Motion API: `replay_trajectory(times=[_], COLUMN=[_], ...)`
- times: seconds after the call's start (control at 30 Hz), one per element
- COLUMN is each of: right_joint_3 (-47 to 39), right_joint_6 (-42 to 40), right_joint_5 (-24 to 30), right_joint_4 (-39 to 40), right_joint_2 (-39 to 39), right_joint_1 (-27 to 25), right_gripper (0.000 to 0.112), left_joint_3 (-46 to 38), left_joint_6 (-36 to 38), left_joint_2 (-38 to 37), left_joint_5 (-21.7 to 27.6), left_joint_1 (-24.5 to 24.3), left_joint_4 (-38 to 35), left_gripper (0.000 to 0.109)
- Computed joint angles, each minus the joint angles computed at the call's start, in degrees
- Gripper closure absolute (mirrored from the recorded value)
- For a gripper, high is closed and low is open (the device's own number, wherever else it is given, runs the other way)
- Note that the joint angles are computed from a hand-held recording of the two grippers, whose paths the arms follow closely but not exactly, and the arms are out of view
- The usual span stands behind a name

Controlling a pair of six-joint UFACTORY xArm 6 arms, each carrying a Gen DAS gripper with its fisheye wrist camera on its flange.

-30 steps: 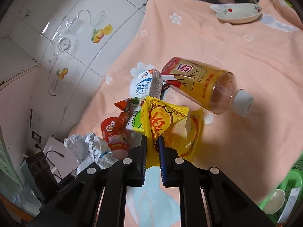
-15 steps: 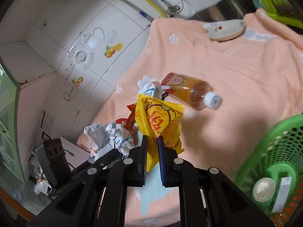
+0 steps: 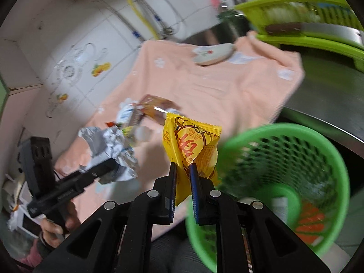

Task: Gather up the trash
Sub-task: 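Carry the foil paper and snack bag into the green basket and open both grippers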

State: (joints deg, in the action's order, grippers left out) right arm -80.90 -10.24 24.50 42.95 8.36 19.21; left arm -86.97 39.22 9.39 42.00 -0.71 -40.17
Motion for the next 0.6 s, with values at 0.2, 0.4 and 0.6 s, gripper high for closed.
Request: replay_trajectory(times=[0.2, 0.4, 0.6], right_joint_3=[8.2, 14.1, 16.5], right_joint_6=[7.1, 13.2, 19.0], right_joint_5=[-2.3, -4.4, -5.8], right_joint_4=[-7.5, -14.9, -22.5], right_joint_2=[-3.9, -6.8, -8.2], right_joint_1=[-2.3, -3.9, -4.9], right_gripper=[0.093, 0.084, 0.064], left_joint_3=[-0.2, -0.3, -0.7], left_joint_6=[0.4, 0.0, -0.4], left_joint_2=[0.9, 2.1, 3.6], left_joint_5=[1.3, 2.2, 2.4], left_joint_1=[-3.3, -6.2, -8.1], left_joint_4=[0.8, 1.8, 1.6], left_gripper=[0.082, 0.081, 0.078])
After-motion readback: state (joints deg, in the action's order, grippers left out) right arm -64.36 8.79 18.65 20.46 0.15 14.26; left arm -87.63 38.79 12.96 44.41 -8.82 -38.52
